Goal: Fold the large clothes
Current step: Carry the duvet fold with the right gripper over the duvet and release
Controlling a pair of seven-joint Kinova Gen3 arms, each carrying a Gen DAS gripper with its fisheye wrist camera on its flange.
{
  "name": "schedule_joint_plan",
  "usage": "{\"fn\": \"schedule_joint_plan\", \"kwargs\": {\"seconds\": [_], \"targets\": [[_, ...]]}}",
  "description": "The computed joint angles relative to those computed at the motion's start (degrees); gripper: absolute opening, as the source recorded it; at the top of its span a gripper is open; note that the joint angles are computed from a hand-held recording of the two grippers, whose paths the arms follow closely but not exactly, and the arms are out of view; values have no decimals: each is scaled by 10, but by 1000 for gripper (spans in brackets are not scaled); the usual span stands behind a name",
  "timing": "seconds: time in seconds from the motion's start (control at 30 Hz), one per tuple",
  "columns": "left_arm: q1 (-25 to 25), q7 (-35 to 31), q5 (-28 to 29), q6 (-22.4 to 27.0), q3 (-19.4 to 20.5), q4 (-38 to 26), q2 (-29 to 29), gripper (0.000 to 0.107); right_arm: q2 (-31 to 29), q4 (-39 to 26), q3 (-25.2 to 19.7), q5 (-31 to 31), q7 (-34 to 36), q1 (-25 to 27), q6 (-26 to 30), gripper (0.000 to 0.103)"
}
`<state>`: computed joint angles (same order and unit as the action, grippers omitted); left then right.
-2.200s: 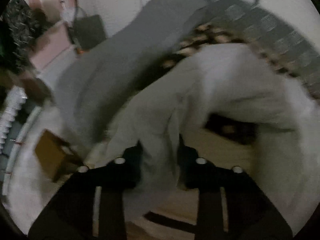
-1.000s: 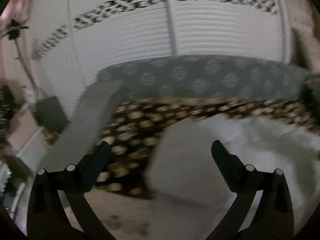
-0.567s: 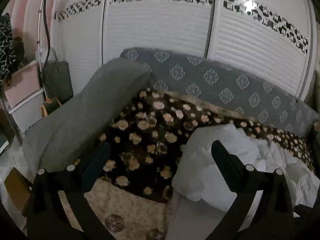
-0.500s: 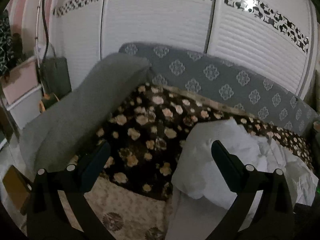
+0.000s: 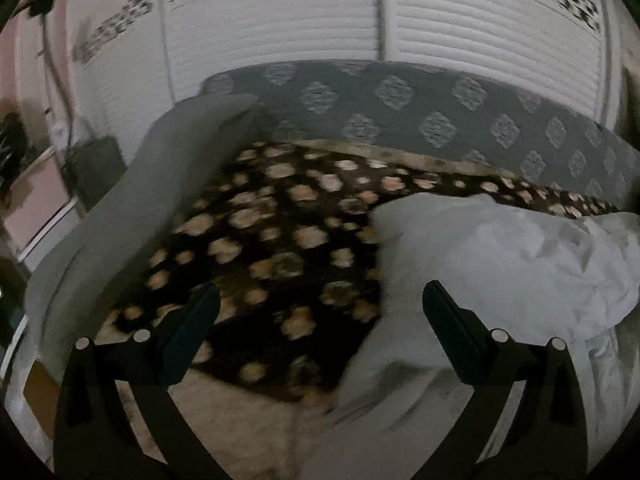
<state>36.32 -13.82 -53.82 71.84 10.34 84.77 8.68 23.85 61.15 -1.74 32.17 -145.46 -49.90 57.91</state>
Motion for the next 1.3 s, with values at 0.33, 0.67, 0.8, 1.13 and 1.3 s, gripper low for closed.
{"fn": "schedule_joint_plan", "kwargs": {"seconds": [0.33, 0.67, 0.8, 1.13, 1.3], "targets": [[43, -80, 52, -33, -68, -98, 128, 100, 33, -16, -116, 188, -112, 36, 100, 95], [-12, -78, 145, -155, -77, -20, 98, 100, 49, 13, -167, 128, -71, 105, 68, 100], [35, -64, 69, -89, -70, -27, 79, 100, -43, 91, -153, 134, -161, 106, 45, 101], [126, -13, -67, 118, 24, -6, -47, 100, -231, 293, -168, 92, -393, 205, 144, 101], [152, 8, -46, 183, -2, 14, -66, 100, -310, 395, -178, 13, -505, 287, 93, 101]]}}
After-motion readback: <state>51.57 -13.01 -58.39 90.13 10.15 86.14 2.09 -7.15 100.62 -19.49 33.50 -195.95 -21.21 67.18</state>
